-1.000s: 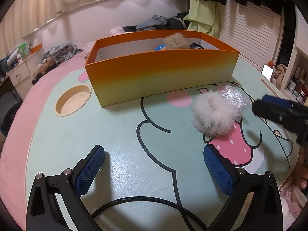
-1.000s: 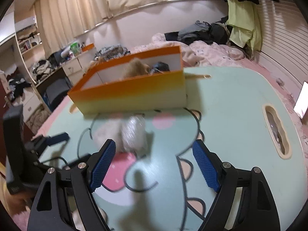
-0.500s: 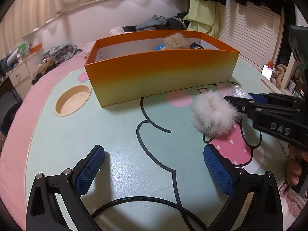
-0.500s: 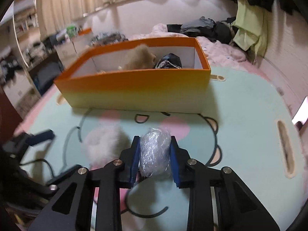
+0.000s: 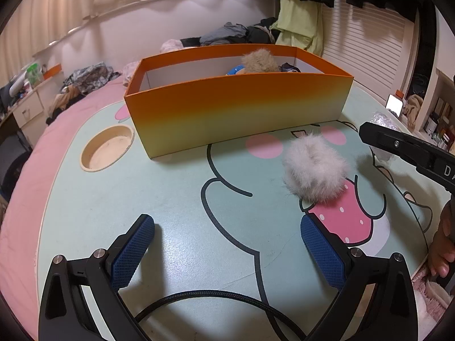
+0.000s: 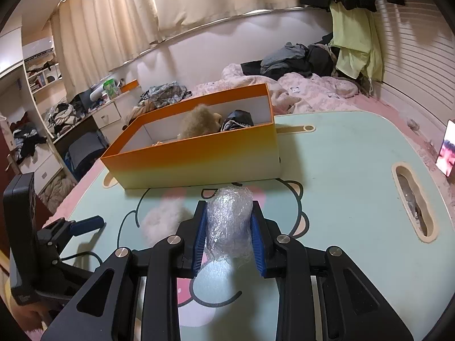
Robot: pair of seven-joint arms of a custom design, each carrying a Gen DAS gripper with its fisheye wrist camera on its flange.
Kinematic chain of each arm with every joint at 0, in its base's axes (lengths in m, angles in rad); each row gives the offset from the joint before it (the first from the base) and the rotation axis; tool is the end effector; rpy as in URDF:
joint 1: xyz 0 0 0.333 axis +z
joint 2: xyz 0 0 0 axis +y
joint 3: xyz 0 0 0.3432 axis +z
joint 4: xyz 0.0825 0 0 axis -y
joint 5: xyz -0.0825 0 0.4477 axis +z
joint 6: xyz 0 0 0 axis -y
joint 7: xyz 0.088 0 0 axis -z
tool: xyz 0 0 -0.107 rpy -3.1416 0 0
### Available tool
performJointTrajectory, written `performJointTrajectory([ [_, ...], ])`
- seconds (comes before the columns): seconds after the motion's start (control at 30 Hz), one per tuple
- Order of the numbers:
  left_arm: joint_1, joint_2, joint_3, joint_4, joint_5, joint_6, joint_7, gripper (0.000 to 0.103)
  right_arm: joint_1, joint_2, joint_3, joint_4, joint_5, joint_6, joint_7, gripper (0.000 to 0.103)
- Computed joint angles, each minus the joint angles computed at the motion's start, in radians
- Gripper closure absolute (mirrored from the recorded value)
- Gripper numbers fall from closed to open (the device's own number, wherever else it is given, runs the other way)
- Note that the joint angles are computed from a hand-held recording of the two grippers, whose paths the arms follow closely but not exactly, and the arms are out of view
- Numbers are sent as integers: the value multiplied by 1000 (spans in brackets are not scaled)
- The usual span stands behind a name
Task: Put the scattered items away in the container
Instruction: 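Grasp the clear plastic bag with the right tool, then grasp the white fur ball with the left tool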
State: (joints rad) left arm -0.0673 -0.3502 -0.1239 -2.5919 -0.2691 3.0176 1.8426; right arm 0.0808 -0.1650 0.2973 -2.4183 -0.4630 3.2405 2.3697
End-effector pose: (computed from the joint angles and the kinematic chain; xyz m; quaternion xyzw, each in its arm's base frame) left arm 0.4924 -0.0766 0.4526 -0.5788 0.7220 -0.2880 0.2463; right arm 0.4998 0.2504 0.4670 -0.6518 0.5986 -0.1954 0.4226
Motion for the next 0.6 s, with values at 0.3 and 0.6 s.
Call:
performJointTrajectory([
  [0.3,-16,-21,4,-17,17,49,18,1,68,-27,-88,-45,72,18,-39,73],
  [0.6,-250,16,163,86,-150,0,275,2,82,-43,-117,-66,137,33,-68,73],
])
